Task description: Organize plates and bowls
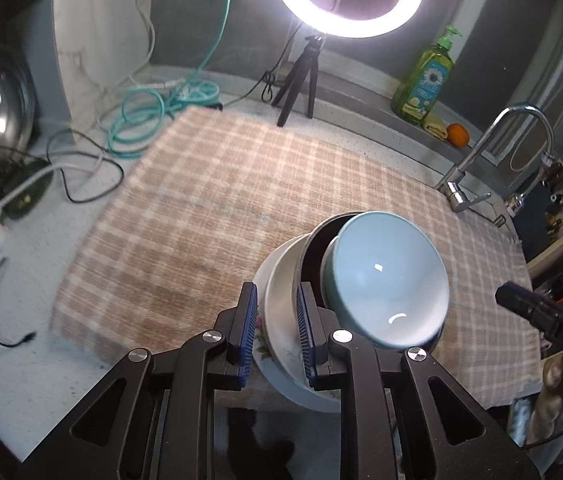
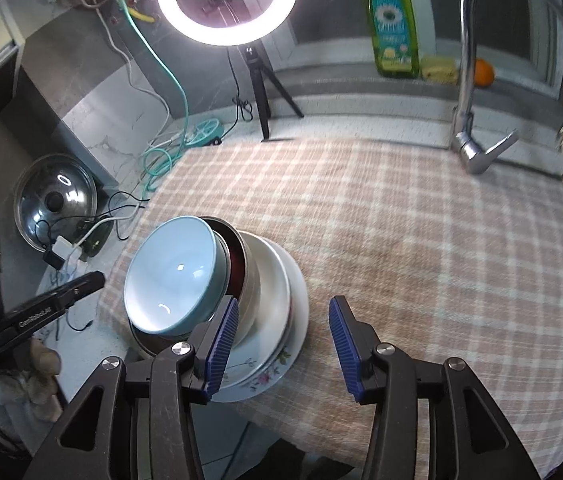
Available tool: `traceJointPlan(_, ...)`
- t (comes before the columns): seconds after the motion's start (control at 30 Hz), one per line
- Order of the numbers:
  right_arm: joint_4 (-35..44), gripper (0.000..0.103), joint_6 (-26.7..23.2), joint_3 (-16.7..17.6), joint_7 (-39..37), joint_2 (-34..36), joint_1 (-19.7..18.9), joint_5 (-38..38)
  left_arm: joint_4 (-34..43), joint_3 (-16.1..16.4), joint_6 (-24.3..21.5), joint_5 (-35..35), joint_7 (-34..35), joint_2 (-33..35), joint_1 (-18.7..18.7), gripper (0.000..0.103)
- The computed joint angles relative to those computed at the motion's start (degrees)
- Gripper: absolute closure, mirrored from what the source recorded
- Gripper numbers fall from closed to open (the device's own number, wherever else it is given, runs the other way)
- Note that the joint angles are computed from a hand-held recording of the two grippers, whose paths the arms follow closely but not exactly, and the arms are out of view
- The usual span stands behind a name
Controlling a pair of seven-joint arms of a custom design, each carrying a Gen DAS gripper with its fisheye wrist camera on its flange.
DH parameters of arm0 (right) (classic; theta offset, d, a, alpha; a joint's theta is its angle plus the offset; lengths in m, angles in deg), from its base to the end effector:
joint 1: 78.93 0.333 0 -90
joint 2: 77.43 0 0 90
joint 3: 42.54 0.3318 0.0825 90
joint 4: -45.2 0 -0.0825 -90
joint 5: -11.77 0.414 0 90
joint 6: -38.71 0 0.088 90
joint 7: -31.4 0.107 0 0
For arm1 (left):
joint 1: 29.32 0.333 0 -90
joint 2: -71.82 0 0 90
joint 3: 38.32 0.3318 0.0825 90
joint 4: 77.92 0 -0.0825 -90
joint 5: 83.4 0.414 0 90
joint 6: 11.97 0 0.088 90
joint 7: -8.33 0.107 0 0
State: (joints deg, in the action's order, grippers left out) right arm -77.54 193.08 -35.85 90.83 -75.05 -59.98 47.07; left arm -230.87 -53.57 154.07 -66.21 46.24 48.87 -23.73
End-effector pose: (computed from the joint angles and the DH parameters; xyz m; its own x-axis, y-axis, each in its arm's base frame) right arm 0.5565 0.2453 0.4351 0.5165 -0.8242 -0.2321 -0.7712 -0.3300 -0.5444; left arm 0.4414 -0.0933 0.4230 0.3734 -0.9041 0.2076 -0.7063 -0.4222 -0.5682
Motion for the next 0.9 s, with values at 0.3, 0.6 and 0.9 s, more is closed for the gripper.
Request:
traceJointPlan(0.3, -8.9, 0.042, 12.2, -0.7, -3.0, -8.1, 3.4, 0.7, -2.0, -4.9, -3.3, 4.1, -5.0, -7.7, -0.1, 0.053)
traceJointPlan(0.6, -14.8, 0.036, 16.5, -2.9, 0.0, -13.1, 7.2, -1.7, -1.6, -8.1, -8.4, 8.5, -7.9, -11.4, -1.9, 0.043)
traceJointPlan(0.9, -18.4, 0.026, 20.3, -5.2, 4.7, -16.2, 10.9, -6.9, -2.2, -8.3, -11.4, 11.4, -9.8, -14.4, -3.0, 0.037)
